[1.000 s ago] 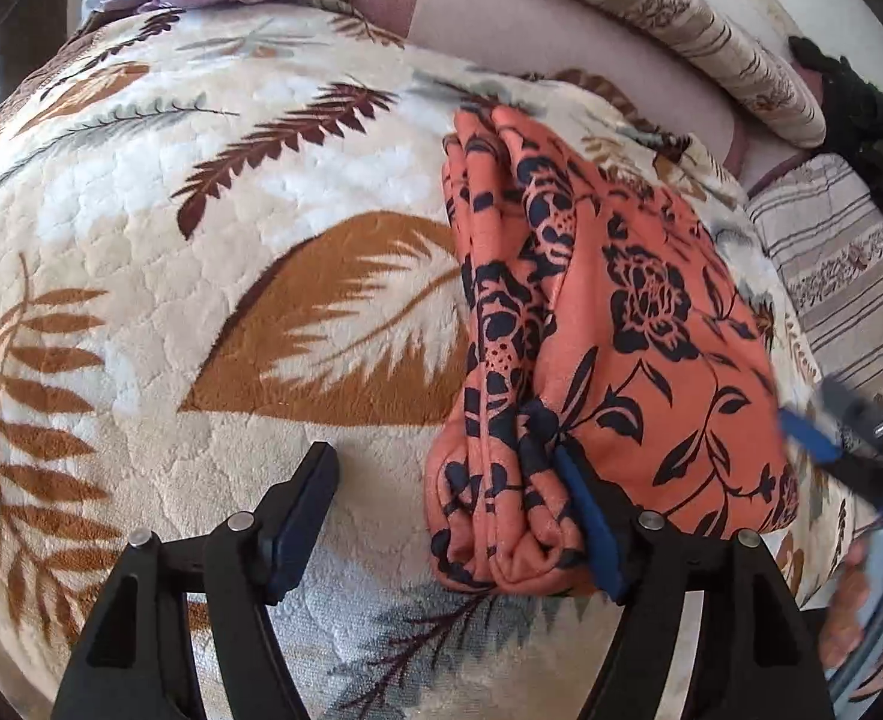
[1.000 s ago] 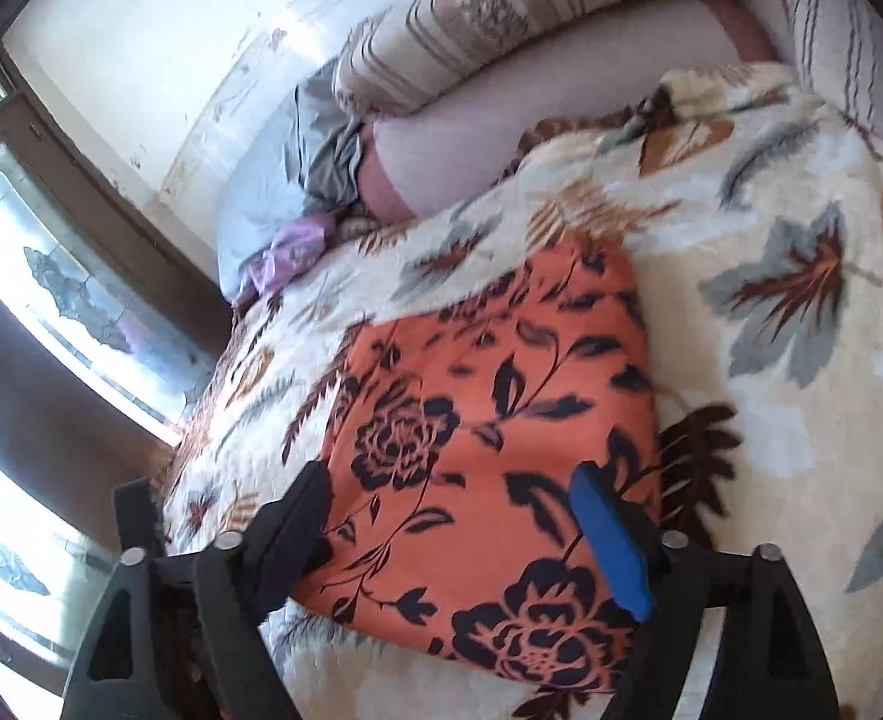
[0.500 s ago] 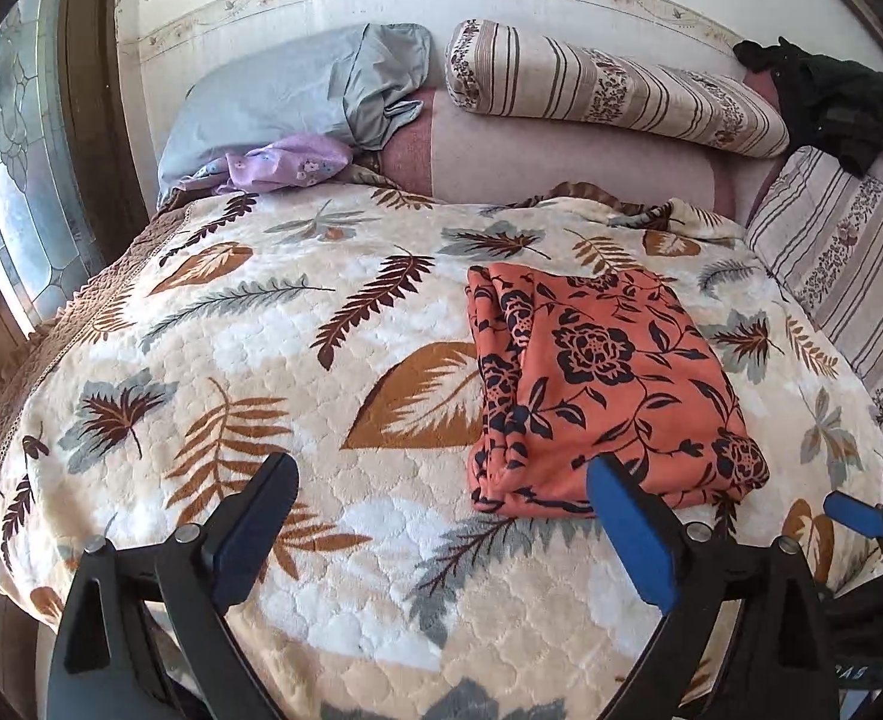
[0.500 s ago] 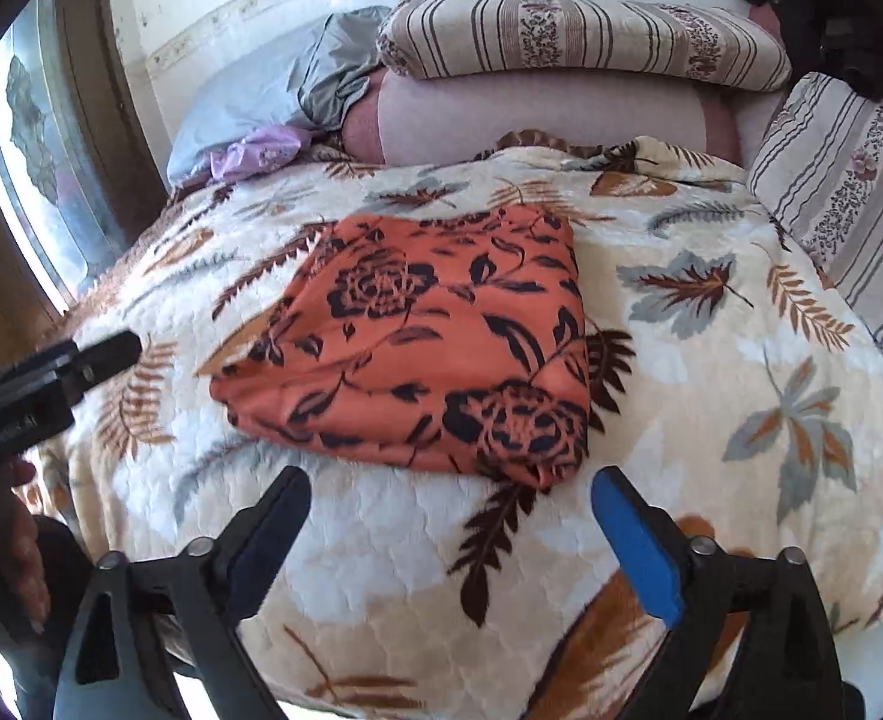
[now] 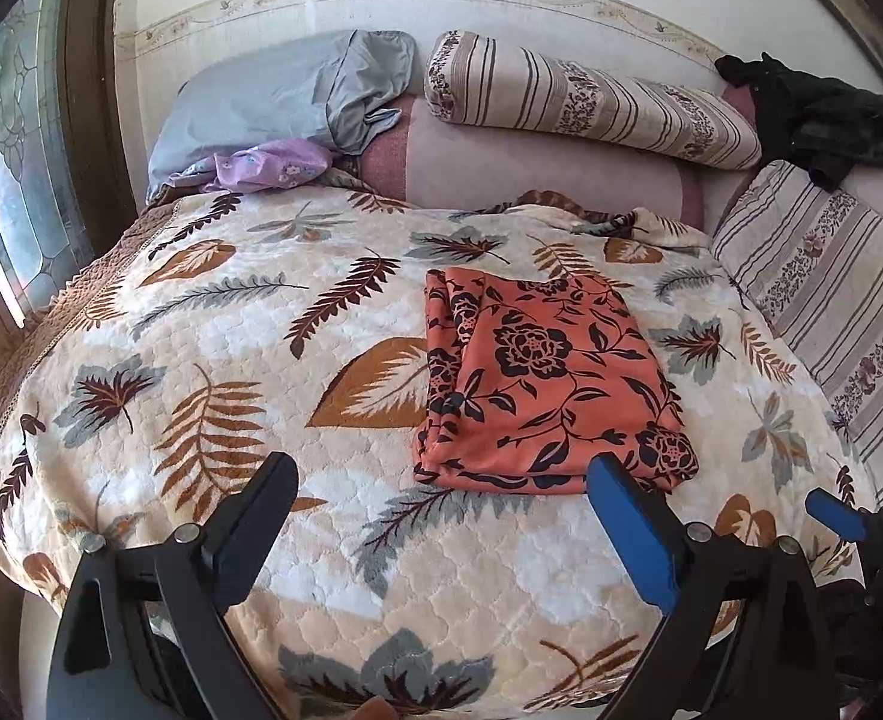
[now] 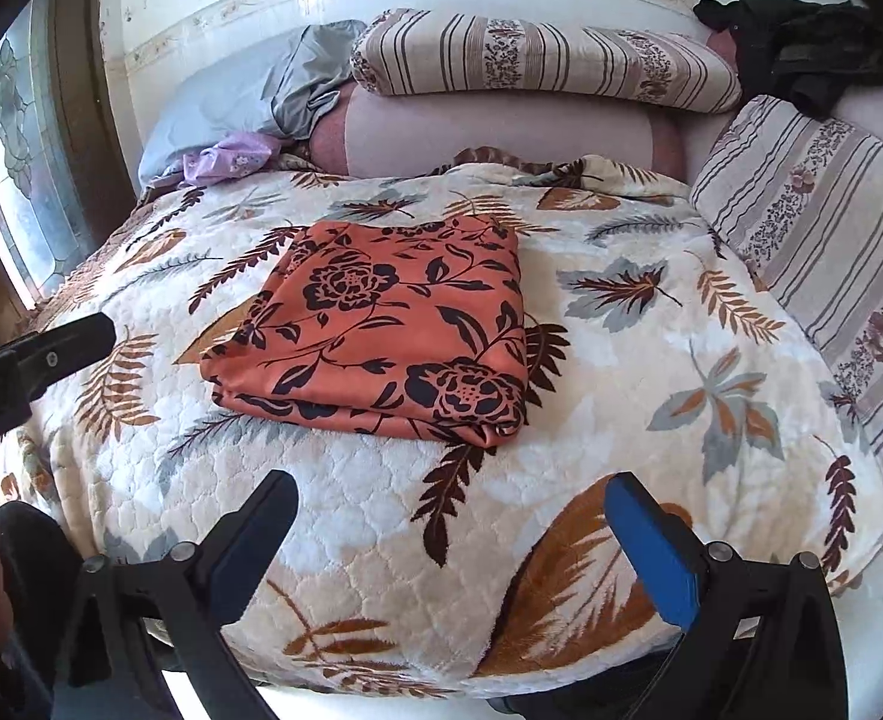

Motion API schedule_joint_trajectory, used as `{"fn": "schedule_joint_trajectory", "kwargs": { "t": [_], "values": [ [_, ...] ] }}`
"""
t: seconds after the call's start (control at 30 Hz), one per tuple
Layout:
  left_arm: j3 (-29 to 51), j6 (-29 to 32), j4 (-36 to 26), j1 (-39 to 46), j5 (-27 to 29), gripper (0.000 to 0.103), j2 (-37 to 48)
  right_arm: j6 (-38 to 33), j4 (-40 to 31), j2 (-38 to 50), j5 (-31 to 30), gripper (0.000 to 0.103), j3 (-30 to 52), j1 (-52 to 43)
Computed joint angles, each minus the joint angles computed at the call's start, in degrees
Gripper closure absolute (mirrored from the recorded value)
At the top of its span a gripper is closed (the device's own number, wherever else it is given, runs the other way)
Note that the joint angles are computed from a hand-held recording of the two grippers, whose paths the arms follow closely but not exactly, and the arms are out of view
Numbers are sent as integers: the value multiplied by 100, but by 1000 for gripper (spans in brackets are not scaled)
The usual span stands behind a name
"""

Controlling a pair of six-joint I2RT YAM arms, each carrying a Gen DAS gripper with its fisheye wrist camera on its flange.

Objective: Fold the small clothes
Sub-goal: 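Release the folded top with the left gripper and withdraw both grippers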

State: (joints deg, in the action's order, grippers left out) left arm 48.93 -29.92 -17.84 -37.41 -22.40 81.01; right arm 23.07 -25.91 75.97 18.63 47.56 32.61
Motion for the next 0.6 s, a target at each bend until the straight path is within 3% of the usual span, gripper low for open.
{"fn": "schedule_joint_trajectory", "kwargs": {
  "t": [0.2,0.6],
  "values": [
    [290,82,-161,-161,-230,6,285,-161,-1,176,6,0,141,-85],
    [941,284,-190,-132,-171,6,1022,-608,204,651,-280,0,429,-479]
  ]
}}
